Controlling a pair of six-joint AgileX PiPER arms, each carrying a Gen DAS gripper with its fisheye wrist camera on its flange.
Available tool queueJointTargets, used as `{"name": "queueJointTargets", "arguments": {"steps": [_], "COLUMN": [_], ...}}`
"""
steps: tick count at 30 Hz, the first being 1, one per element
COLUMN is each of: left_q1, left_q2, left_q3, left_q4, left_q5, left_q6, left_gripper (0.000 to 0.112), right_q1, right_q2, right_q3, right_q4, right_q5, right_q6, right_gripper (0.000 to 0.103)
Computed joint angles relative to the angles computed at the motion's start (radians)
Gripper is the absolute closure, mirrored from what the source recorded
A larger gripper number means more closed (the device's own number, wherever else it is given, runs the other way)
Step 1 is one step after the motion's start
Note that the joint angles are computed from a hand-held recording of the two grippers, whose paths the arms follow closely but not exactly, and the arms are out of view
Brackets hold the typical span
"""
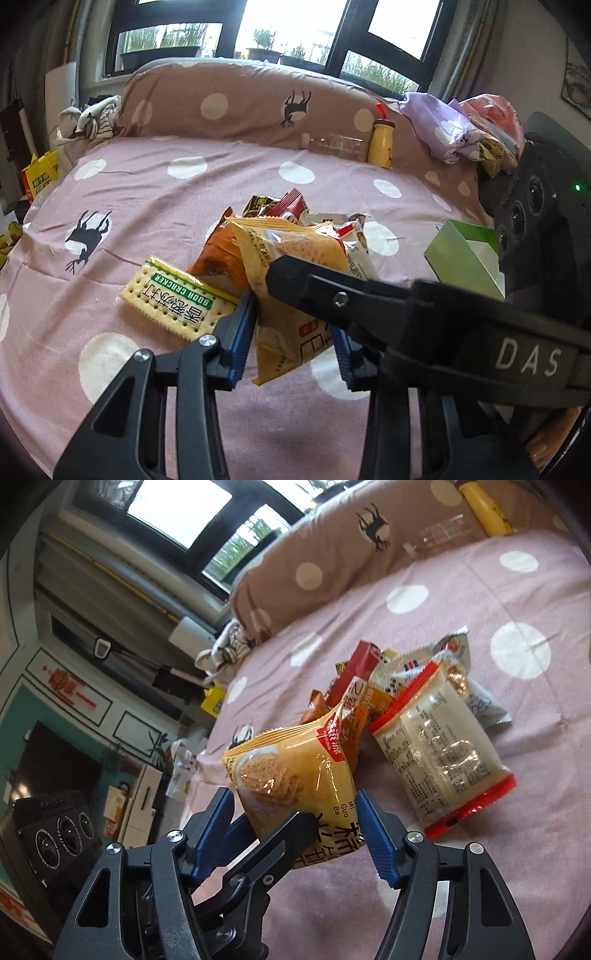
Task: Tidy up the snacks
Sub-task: 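Move the right gripper back and grasp the yellow rice biscuit bag, then lift the biscuit bag into the green box and release it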
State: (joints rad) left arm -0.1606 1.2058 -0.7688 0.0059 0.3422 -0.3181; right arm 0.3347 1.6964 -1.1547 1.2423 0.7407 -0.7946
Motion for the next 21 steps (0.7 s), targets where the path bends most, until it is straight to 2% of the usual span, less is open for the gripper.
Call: {"name": "queueJointTargets", "arguments": {"steps": [4,8,13,16,21], "left_q1": [-0.055,-0.124,-0.151,-0.163,-0.205], "left_q2": [-0.033,-0.066,-0.084,-0.088,-0.106], "left_q3": [0.019,0.026,0.036,0.033,0.03], "left_q4": [0.11,0.333,0.428,0.455,0.577], "left_q5": [-0.038,-0.042,-0.072,-0.066,-0.041], "left_q6": [-0.103,-0.31,-0.411,-0.436,-0.558], "left_gripper": [0.074,0.074,0.074,0.074,0.074], "right_q1": [-0.003,-0.014,-0.01,-0.004,-0.001], "right_q2": [-0.079,-0.132,-0.183,-0.194,-0.227], "right_q3": [0.068,0.107,0.13,0.129,0.138], "right_q4": [0.041,0.054,0.043,0.019,-0.015], "right_q5": [-0.06,-0.078,-0.12,-0.132,-0.149], "right_q6": [-0.037,-0.057,-0.058,-0.035,-0.009], "right_gripper": [0.032,0.032,0.032,0.032,0.032]}}
